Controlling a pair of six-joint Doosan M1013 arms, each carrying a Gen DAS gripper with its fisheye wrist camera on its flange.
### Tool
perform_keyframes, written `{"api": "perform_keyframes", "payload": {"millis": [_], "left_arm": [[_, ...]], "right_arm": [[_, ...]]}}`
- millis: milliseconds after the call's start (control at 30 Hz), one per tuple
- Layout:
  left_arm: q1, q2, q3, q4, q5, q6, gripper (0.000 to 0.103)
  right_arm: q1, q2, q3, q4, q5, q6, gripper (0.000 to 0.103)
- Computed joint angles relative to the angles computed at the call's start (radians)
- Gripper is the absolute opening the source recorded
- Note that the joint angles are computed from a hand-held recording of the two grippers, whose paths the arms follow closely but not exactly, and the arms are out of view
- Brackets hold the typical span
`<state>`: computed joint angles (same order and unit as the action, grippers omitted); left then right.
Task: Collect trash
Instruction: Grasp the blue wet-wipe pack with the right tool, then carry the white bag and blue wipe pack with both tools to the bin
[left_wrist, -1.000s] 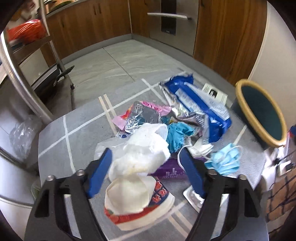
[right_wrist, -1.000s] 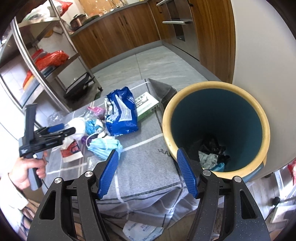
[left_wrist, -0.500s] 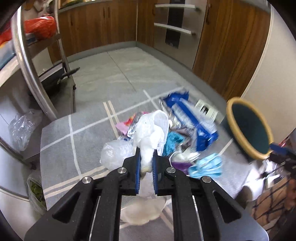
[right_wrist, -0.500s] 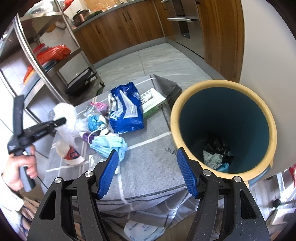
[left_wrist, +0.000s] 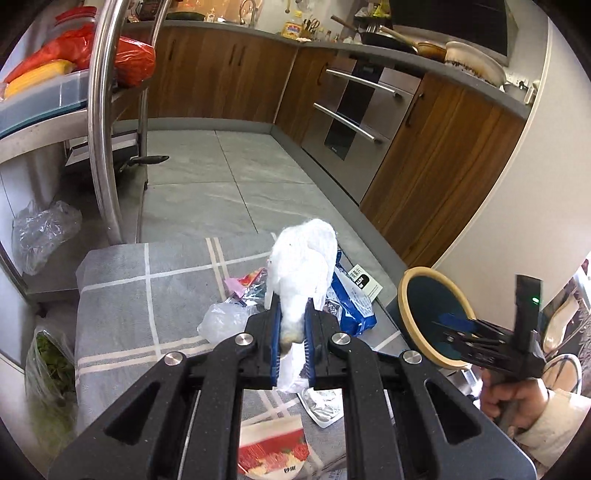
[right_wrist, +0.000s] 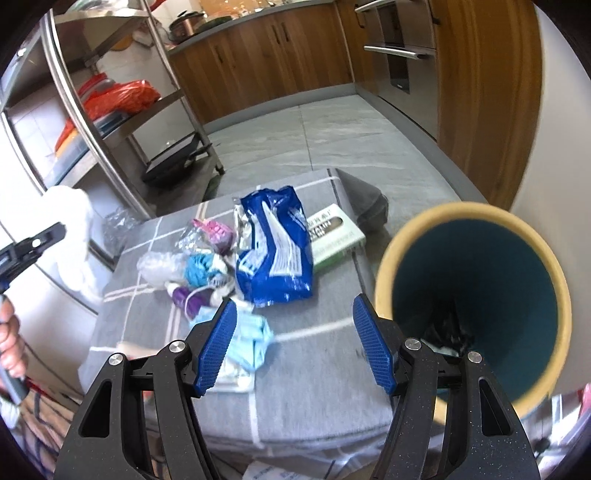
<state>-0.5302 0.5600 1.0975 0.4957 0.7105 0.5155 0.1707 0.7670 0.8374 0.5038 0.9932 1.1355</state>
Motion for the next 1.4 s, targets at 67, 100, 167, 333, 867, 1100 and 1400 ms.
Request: {"api": "perform_keyframes", "payload": {"millis": [67, 100, 167, 333, 867, 1100, 1400], "left_arm": [[0.003, 0.004, -0.001, 0.004, 0.002, -0.008, 0.009], [0.006, 0.002, 0.005, 0.000, -0.003, -0.009, 0.009], [0.010, -0.001, 0.014, -0.001, -0.015, -0.027, 0.009], [0.017, -0.007, 0.030, -0.006, -0.048, -0.060, 0.009], [0.031, 0.012, 0.018, -0.075, -0.074, -0.033, 0.009], [0.027, 0.009, 0.022, -0.051, -0.080, -0.059, 0.009], [0.015, 0.012, 0.010, -0.022, -0.080, -0.070, 0.009]], "right_arm": [[0.006, 0.033, -0.052, -0.016, 0.028, 0.021, 0.067], [0.011, 0.054, -0.086, -0.026, 0.046, 0.034, 0.067], [0.019, 0.090, -0.144, -0.048, 0.078, 0.056, 0.067], [0.040, 0.216, -0.353, -0.099, 0.216, 0.132, 0.067], [0.033, 0.263, -0.400, -0.017, 0.292, 0.181, 0.028], [0.032, 0.195, -0.303, 0.030, 0.218, 0.098, 0.023], [0.020, 0.104, -0.187, 0.093, 0.116, 0.014, 0.022]]}}
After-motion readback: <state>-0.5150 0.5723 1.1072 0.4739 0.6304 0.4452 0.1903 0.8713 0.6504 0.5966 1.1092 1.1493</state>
